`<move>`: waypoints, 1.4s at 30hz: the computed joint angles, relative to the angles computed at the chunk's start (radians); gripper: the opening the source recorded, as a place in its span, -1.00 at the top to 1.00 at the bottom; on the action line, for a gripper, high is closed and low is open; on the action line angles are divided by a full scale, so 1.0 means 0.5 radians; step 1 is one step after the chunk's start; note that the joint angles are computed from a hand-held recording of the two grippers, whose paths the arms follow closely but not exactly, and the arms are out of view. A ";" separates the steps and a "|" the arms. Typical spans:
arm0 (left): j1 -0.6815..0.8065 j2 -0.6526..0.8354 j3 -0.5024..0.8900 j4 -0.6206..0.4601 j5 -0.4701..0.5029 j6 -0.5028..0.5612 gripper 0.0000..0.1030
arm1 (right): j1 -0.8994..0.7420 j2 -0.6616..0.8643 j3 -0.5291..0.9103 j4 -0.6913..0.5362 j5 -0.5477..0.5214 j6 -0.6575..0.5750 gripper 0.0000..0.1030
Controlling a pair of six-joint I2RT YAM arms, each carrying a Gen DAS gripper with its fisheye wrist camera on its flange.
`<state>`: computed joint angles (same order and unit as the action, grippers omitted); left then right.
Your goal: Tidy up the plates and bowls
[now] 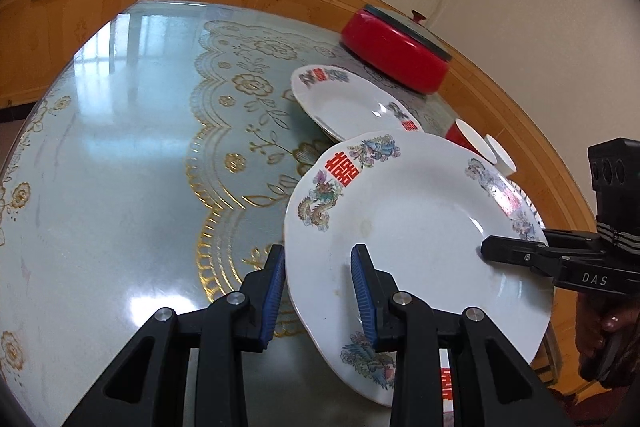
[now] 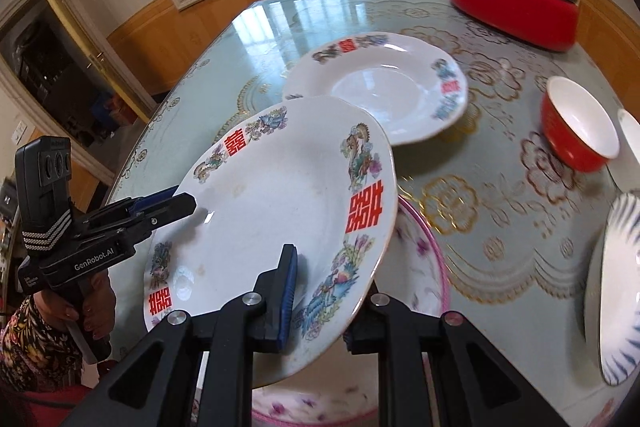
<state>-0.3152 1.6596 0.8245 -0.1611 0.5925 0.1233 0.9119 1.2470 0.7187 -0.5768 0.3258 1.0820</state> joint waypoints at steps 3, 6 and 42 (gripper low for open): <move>-0.035 -0.046 -0.074 0.029 -0.019 -0.048 0.35 | 0.060 -0.061 -0.086 0.015 0.010 0.104 0.65; -0.065 -0.062 -0.117 0.028 -0.050 -0.062 0.35 | 0.105 -0.079 -0.153 0.051 0.009 0.185 0.65; -0.550 -0.446 -0.445 0.151 -0.855 -0.231 0.23 | 0.441 -0.408 -0.181 -0.575 0.309 0.590 0.53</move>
